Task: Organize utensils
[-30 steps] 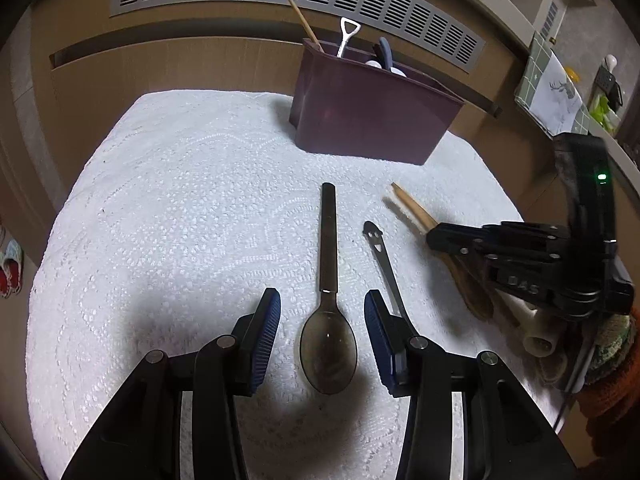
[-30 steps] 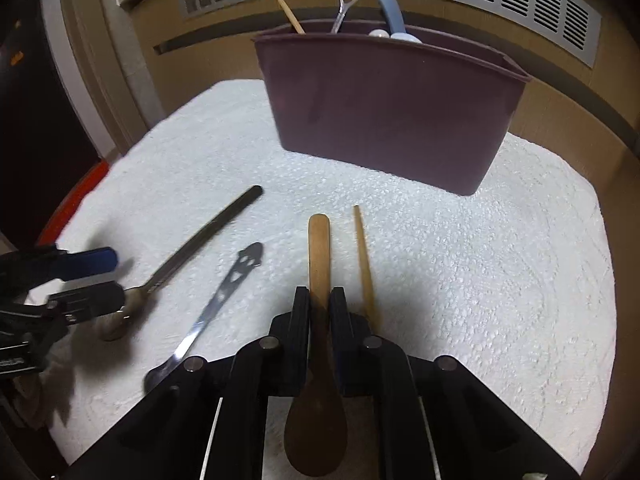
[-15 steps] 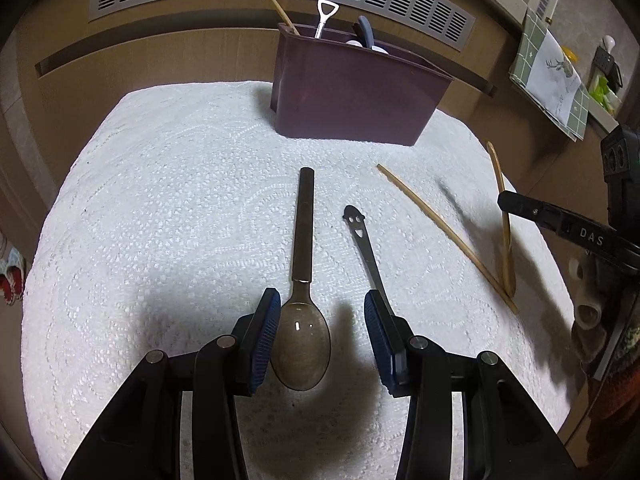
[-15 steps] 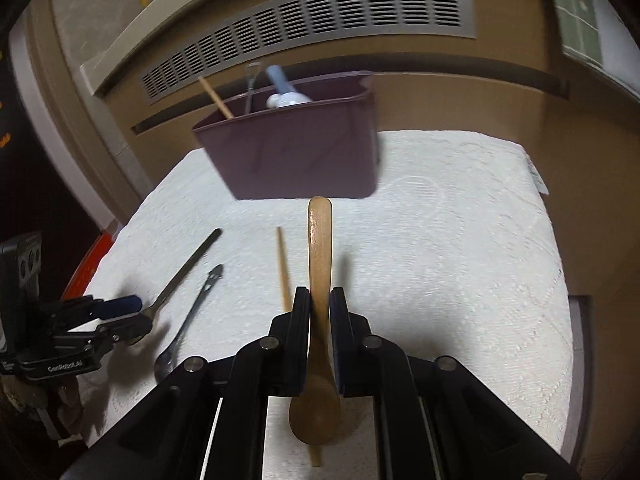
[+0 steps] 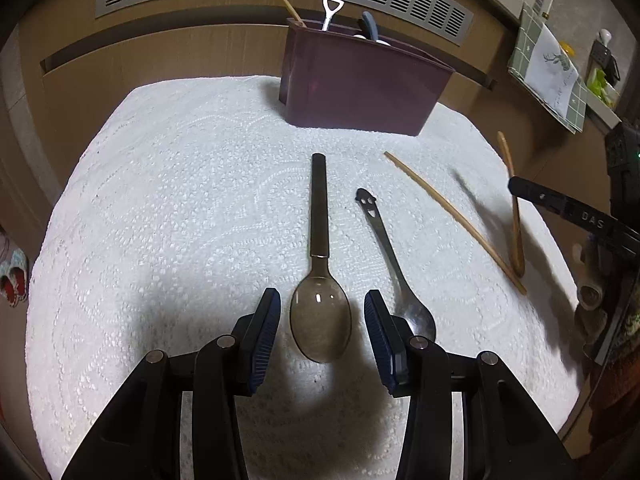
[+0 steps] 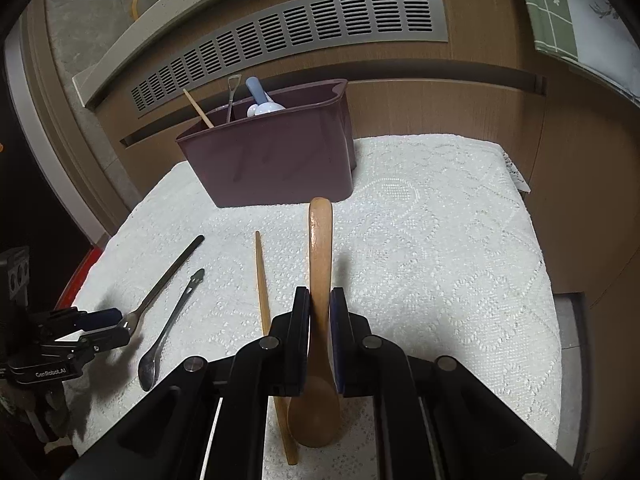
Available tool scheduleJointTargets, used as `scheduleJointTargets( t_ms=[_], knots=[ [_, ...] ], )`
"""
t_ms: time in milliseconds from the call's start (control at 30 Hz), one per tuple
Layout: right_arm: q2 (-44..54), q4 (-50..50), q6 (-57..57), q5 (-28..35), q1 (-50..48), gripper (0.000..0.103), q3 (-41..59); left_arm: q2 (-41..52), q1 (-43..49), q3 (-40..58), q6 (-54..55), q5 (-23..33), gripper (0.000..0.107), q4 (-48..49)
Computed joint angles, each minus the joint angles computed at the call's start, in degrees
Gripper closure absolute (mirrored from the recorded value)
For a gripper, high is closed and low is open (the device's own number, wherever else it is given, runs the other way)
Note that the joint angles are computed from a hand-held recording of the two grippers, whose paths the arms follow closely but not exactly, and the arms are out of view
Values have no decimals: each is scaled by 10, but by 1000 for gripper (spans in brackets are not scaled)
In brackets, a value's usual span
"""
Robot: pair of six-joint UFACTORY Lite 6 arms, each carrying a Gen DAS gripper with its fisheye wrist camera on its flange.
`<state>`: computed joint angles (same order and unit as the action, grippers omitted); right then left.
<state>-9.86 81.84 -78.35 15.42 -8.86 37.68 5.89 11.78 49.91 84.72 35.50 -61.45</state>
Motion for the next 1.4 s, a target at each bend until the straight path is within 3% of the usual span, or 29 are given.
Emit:
scheduleJointTargets(
  t_ms=[200, 367, 733, 833, 1067, 1167, 1400],
  knots=[
    [-30, -28, 28, -3, 11, 93, 0, 82, -51, 99, -92, -31, 66, 53],
    [-41, -61, 61, -21, 23, 93, 3, 169, -101, 217, -199, -63, 81, 128],
    [-35, -25, 27, -30, 17, 93, -5, 217, -165, 285, -346, -108, 81, 253],
    [-38, -15, 24, -31, 19, 93, -6, 205, -152, 271, -312, -91, 95, 215],
    [-74, -46, 55, -41, 31, 93, -17, 25, -62, 118, -96, 8, 96, -8],
    [-85, -74, 86, -46, 39, 93, -17, -19, -37, 102, -83, 50, 100, -18],
    [-113, -178, 193, -58, 71, 93, -16, -68, -22, 83, -65, 65, 103, -26]
  ],
)
